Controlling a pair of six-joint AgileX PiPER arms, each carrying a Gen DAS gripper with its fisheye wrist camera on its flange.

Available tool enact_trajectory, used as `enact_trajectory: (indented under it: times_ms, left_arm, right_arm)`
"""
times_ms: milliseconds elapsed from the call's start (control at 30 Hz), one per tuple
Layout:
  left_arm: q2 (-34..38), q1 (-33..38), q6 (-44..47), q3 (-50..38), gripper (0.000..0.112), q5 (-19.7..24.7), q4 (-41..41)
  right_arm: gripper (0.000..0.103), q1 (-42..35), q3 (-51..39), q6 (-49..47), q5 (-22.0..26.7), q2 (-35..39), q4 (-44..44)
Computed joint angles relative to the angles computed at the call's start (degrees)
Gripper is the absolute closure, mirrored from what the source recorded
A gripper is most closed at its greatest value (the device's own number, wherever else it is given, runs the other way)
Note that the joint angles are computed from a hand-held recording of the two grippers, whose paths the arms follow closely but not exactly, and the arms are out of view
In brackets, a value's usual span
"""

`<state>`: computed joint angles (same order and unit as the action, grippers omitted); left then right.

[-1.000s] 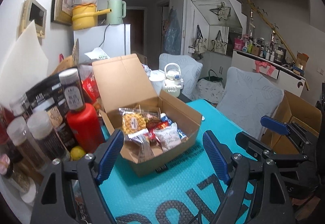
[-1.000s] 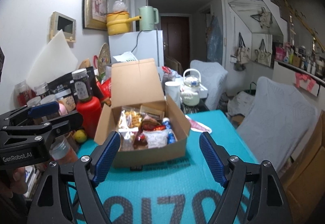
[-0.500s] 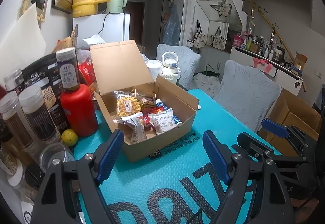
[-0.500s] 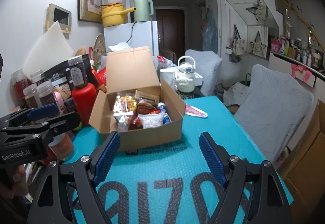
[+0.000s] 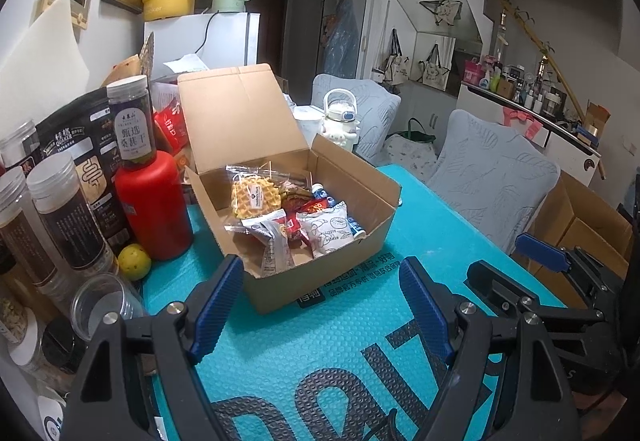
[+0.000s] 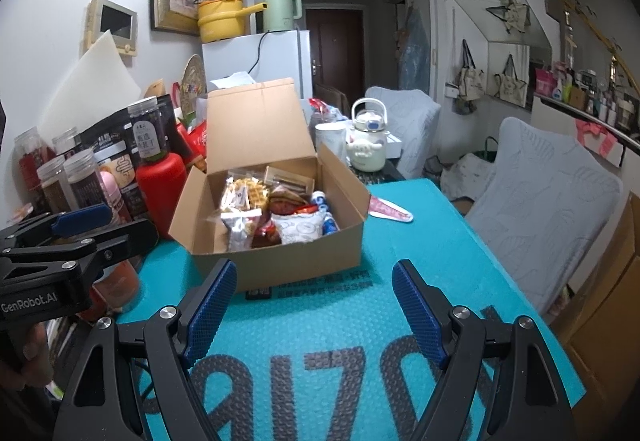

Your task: Organize snacks

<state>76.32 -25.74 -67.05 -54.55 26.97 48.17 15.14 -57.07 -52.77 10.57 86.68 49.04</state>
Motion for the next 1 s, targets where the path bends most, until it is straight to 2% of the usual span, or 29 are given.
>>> enact_trajectory:
  times_ms: [333,733,1000]
  left_arm:
    - [2.0,1.1,0.1,-1.2,0.032,0.0,1.1]
    - [4.5,3.1,5.8,-3.8,0.032,-0.9,-3.3]
    - [5.7,3.9,10.0,-4.8,0.032,-1.6,-6.5]
  right_arm:
    - [0.022,0.1,-2.3,2.1,0.4,2.4,-2.1]
    - [0.022,0.0,-5.1,8.2,0.7,5.0,-7.9]
    - [0.022,0.3,-6.1,17.6,0.1,5.7,-16.9]
